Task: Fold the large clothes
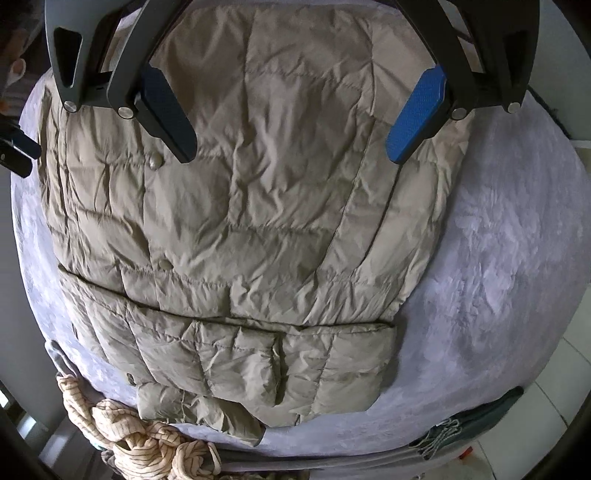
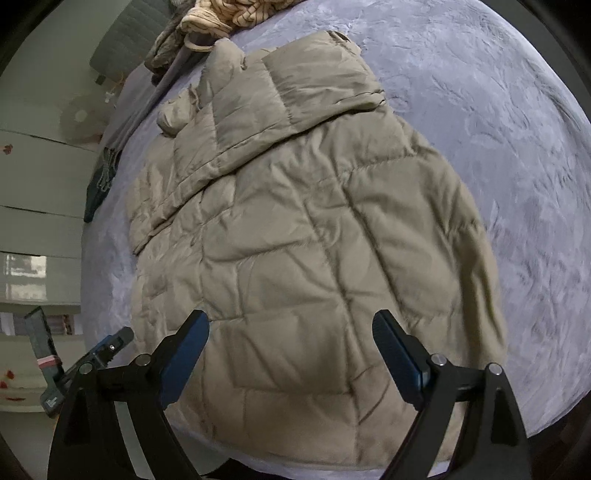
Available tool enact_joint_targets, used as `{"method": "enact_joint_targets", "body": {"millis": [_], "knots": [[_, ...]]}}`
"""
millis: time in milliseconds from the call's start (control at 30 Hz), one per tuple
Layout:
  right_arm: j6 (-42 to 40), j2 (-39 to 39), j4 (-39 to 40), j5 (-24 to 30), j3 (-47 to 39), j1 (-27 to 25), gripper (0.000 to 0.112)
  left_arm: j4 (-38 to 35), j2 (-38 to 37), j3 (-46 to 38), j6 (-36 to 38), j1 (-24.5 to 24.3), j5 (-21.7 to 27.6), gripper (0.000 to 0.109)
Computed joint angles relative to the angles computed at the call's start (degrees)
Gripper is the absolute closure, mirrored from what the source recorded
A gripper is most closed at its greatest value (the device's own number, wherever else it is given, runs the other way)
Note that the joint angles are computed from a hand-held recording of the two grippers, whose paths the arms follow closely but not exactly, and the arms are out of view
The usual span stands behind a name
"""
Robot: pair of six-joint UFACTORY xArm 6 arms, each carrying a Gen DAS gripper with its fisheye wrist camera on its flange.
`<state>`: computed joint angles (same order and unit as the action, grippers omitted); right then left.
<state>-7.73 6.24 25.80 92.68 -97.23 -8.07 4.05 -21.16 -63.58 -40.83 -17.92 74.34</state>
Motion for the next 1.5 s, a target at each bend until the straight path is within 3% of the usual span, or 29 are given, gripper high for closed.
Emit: {"method": "enact_joint_targets", "body": {"millis": [33,67,233,767,1033,1233,1367,1500], "knots": [[0.29,-1.54,0.56,-0.94,1.88,0.09,0.02,-0.07,-1.3,1.24,0.42,-0.01,-0.19,0.006],[0.71,-3.29,1.08,-1.84,3.98,0.2,0.009,-0.16,-2.57,2.45,0.79,-0.01,-0.24,0.006],[3.46,-11.5,1.87,-5.06,13.55,0.69,0.01,-1.77,-8.92,8.06,2.6,0.43,0.73,0.006],[13.29,-26.5,3.94,-1.34,28.06,-5.15,0.01,-5.93,-23.54,17.6,6.46,2.08,5.44,0.006],[13.41,-24.7,4.48,1.4,26.65,-6.85,0.01,-11.87,-32.3,22.73,3.4,7.73,5.46,0.006],[11.29,-21.86,3.81,3.98,23.66,-9.78,0.01,-20.52,-39.64,30.33,-0.78,12.09,5.25,0.006],[12.34,-20.93,4.14,5.03,24.49,-12.55,0.01,-25.77,-45.17,36.29,-4.63,14.72,3.15,0.006],[13.56,-21.09,6.0,4.3,26.32,-15.2,0.01,-26.89,-44.73,39.16,-6.02,16.12,-1.33,0.006]]}}
